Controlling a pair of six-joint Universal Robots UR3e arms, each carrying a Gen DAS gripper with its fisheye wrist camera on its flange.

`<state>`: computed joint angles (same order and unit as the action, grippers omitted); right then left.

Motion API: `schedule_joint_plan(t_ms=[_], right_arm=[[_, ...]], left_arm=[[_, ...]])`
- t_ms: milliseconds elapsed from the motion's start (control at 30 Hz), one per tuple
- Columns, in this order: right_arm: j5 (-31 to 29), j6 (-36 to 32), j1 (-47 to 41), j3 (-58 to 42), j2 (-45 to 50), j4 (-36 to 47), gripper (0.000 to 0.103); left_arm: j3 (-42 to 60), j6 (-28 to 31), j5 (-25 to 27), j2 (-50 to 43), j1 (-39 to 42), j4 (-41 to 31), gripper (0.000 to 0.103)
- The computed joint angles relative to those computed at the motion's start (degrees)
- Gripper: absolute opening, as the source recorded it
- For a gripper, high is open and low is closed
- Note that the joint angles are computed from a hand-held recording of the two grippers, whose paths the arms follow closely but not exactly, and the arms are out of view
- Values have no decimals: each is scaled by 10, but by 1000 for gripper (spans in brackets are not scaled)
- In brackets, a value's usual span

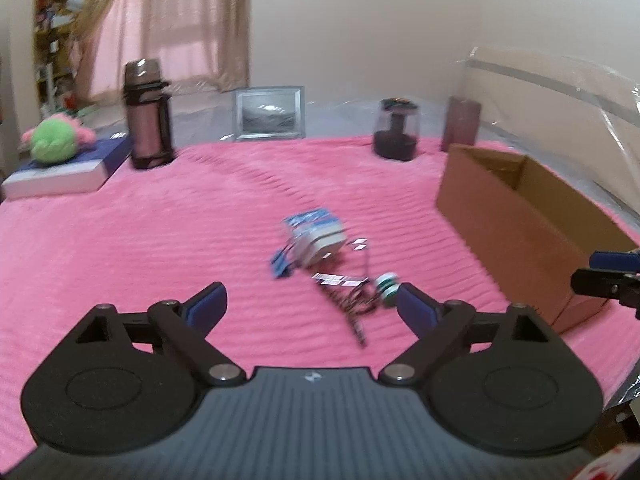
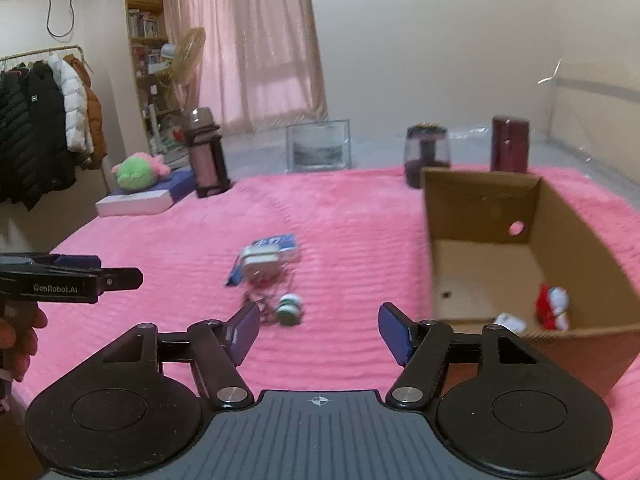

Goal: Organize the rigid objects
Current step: 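Move both tools back over the remaining items, then grasp the braided leopard-print cord with the left gripper while the right grasps the green-white roll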

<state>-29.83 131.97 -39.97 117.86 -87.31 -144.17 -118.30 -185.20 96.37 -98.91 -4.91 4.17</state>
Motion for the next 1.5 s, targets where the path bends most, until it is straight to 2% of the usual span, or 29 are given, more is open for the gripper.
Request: schedule_joint_plan(t_ms=[333,600,967,1233,1500], right_arm=[[-38,32,47,36,18,-90,65],[-63,59,73,28,55,-140,65],[-95,91,119,-15,135,-201,65],[-120,114,151,-60,200,-233,65],[-147,137,181,-122,276,-262,65]], left_arm=[[-73,-6,-20,25,47,34,100],[-53,-1,-30,-9,51,39,101],[0,-1,-50,-75,48,24,101],[53,4,-43,-148,36,49,101],[148,-4,-52,-226,27,14,101]])
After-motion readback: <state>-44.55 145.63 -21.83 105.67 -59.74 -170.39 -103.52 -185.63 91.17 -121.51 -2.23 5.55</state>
